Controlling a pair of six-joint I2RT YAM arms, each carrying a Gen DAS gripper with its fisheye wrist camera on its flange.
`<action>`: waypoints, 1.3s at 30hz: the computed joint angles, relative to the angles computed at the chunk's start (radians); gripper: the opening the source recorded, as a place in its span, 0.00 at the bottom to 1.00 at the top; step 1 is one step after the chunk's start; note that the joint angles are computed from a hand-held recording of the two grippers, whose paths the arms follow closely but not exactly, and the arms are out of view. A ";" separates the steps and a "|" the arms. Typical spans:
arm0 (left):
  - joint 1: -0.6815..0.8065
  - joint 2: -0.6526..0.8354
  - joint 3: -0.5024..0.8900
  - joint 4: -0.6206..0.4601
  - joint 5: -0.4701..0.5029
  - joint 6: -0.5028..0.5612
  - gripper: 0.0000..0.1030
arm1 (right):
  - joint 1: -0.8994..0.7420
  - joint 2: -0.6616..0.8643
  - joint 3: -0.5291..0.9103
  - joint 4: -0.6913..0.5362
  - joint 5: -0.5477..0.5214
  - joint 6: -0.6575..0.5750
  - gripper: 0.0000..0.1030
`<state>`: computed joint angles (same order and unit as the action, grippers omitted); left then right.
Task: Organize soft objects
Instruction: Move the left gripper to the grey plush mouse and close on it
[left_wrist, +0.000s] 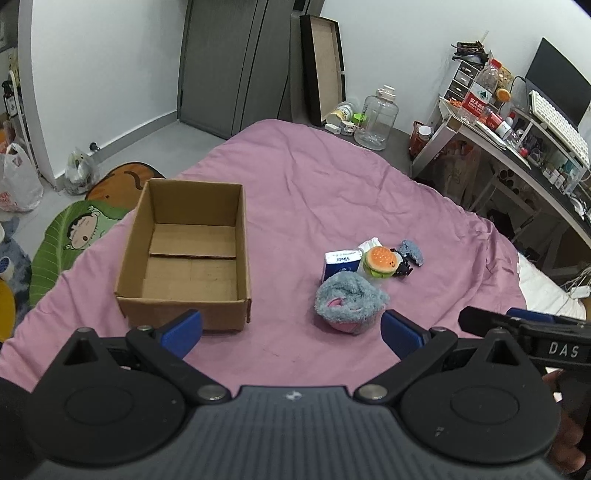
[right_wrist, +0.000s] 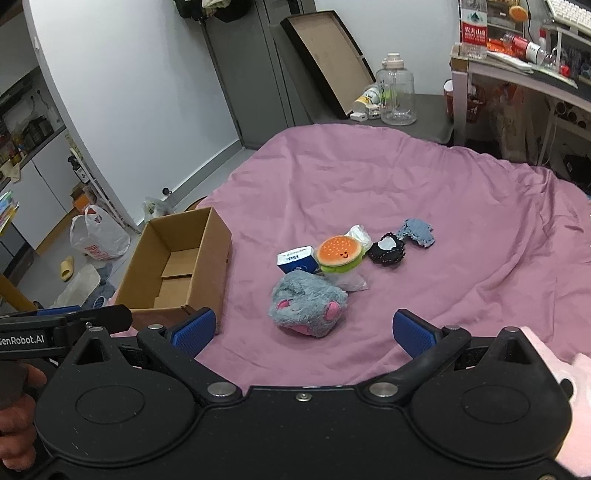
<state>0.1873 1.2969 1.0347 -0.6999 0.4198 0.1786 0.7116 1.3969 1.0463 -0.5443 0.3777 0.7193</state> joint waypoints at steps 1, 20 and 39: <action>-0.006 0.012 0.003 0.009 -0.001 -0.011 0.99 | -0.013 0.008 0.002 0.006 -0.012 -0.005 1.00; -0.137 0.214 0.021 0.175 -0.039 -0.171 0.74 | -0.227 0.173 -0.047 0.212 -0.252 0.061 1.00; -0.225 0.504 0.118 0.274 -0.048 -0.290 0.55 | -0.347 0.390 -0.013 0.388 -0.416 0.152 0.88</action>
